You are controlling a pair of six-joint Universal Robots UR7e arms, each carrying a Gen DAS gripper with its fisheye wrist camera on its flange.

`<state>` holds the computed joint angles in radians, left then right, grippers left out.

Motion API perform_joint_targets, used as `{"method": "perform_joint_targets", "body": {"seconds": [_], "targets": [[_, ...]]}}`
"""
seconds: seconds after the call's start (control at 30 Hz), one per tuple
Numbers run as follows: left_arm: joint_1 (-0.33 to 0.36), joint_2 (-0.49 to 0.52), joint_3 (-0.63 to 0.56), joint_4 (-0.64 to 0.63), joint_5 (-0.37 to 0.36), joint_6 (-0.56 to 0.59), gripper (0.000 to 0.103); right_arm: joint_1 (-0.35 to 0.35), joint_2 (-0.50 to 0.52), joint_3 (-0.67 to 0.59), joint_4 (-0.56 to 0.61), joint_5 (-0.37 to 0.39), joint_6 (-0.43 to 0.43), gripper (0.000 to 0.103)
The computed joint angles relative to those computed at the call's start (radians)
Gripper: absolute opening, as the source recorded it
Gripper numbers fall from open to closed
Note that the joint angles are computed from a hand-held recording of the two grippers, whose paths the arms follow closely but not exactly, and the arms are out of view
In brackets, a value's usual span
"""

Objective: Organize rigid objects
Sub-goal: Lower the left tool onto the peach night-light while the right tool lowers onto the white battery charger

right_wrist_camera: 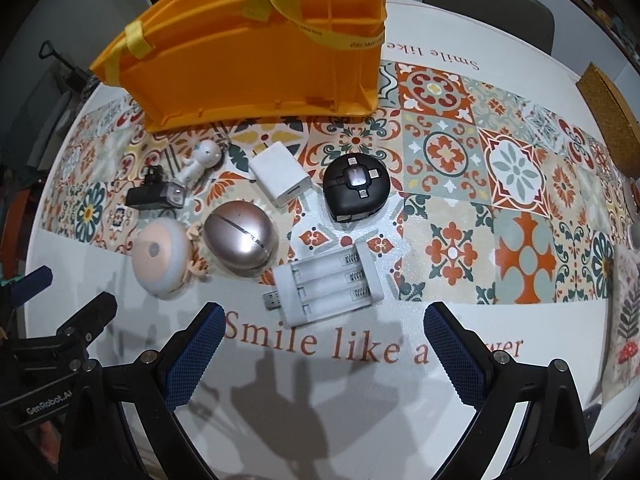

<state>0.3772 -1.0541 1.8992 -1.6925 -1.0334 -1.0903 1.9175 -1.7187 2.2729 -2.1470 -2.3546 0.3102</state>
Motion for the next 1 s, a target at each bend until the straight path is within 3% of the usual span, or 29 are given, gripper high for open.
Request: {"method": "perform_joint_targets", "body": {"seconds": [0.4, 1.0], "targets": [[0.045, 0.048, -0.004, -0.038, -0.026, 0.040, 0.103, -0.081, 0.040, 0.024, -0.084, 0.032, -0.077, 0.093], [0.073, 0.060, 0.009, -0.122, -0.050, 0.106, 0.103, -0.127, 0.102, 0.024, -0.138, 0.040, -0.092, 0.084]]}}
